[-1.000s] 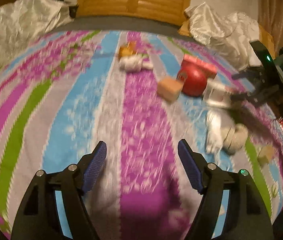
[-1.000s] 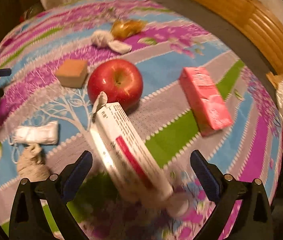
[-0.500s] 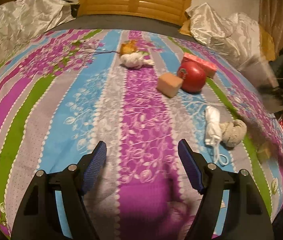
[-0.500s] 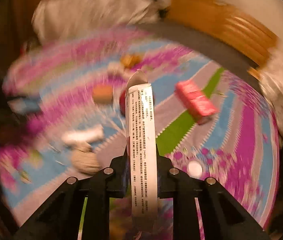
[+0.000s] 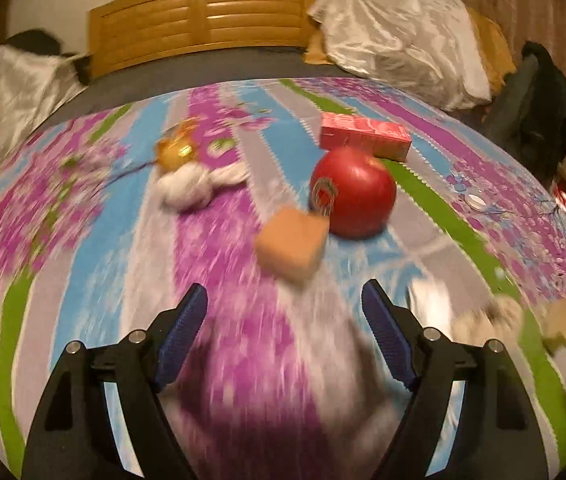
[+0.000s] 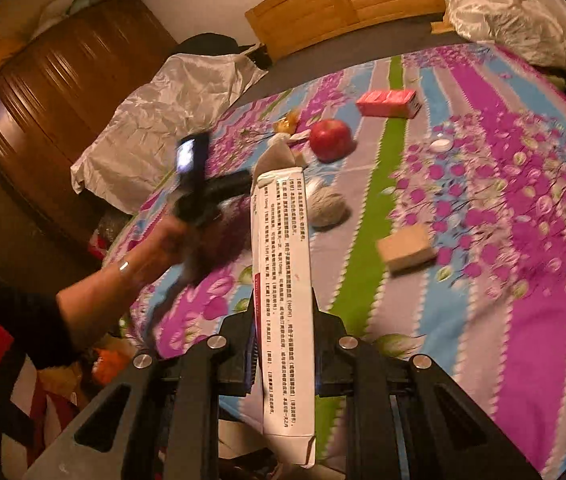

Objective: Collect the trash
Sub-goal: 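Grasp the long white medicine box with the right tool, then grasp the tan sponge with the left tool, then carry the tan sponge and white medicine box in both tools toward the bin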

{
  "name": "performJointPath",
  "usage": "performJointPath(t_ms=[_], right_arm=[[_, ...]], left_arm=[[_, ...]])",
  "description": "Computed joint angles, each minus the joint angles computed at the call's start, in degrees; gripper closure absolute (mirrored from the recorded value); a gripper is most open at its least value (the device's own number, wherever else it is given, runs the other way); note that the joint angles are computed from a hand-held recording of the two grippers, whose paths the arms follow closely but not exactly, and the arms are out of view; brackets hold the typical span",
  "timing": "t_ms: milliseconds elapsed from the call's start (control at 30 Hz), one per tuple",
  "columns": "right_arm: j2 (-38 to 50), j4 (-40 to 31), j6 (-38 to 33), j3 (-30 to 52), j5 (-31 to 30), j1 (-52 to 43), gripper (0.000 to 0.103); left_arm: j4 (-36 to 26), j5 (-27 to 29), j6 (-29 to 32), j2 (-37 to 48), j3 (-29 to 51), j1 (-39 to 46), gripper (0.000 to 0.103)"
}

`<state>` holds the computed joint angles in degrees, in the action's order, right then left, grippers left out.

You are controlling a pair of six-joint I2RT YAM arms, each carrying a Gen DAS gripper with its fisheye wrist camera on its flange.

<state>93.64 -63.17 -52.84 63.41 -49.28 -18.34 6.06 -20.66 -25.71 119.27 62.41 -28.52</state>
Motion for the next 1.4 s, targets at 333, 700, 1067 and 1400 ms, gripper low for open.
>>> performJointPath(t_ms=[333,700,1067,1400], right_arm=[[-5.72,9.51,10.76,-3.39,-0.16,2.67,0.082],[-14.28,10.11,7.46,-11.8,3.03,-1.44,0.082],[-21.03,-4.69,-12.54,-17.12,3.03,-17.01,0.082],[-11.22,-13.0,-26.68,-6.2,1.35,-38.02,0.082]], left_arm=[[-3.79,3.62,7.75,4.95,7.2,0.6,0.065],[-11.49,-9.05,-18.39,-21.67,-16.69,-23.47,0.066],[-24.68,-14.41,-36.52,-12.85,-0.97,-44.15,0.066],[-25.86,-12.01,-22.99,-2.05,19.99,-42.43,0.066]])
